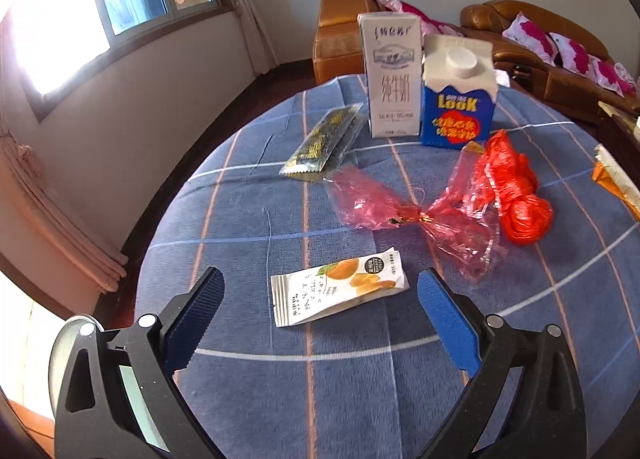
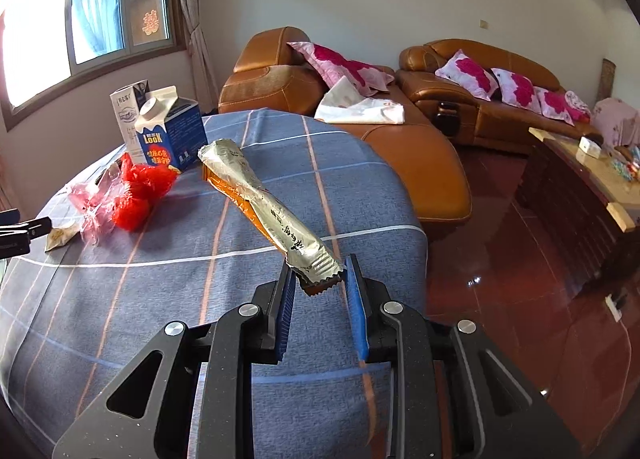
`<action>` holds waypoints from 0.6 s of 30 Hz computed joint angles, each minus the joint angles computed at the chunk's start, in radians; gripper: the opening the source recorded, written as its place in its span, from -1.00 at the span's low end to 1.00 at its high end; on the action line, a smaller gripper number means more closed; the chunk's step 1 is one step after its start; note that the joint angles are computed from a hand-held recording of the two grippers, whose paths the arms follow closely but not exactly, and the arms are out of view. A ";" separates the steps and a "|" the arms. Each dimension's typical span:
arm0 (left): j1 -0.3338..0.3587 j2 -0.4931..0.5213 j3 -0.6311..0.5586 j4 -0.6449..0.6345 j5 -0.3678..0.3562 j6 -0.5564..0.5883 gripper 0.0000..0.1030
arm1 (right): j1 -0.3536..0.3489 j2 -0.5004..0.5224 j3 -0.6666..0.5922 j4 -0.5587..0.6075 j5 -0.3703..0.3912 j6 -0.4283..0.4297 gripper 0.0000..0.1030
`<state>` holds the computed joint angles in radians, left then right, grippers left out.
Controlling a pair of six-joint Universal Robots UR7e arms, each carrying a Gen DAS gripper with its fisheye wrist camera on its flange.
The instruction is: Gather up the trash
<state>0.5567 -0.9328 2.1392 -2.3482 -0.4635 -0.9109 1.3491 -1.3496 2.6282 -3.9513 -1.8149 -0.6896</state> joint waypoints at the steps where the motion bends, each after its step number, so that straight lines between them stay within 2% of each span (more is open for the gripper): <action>1: 0.010 0.009 -0.009 -0.010 -0.005 0.005 0.85 | -0.003 -0.001 -0.001 0.003 0.006 0.000 -0.50; 8: 0.058 0.029 -0.041 0.008 -0.040 -0.012 0.85 | 0.004 0.019 0.000 0.006 0.026 -0.022 -0.51; 11: 0.060 0.019 -0.028 -0.023 -0.048 -0.002 0.82 | 0.012 0.026 -0.002 0.005 0.029 -0.026 -0.50; 13: 0.066 0.014 -0.025 -0.029 -0.072 0.021 0.64 | 0.015 0.026 -0.002 0.006 0.031 -0.026 -0.50; 14: 0.074 0.009 -0.018 -0.063 -0.105 0.050 0.41 | 0.016 0.026 -0.001 0.005 0.033 -0.024 -0.50; 16: 0.079 0.000 -0.006 -0.094 -0.120 0.071 0.34 | 0.021 0.024 0.002 0.003 0.034 -0.020 -0.50; 18: 0.077 -0.006 0.008 -0.122 -0.126 0.092 0.05 | 0.028 0.028 0.006 -0.006 0.032 -0.022 -0.50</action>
<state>0.6339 -0.9389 2.1471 -2.4707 -0.5896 -0.8189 1.3772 -1.3215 2.6338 -3.9572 -1.7825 -0.7116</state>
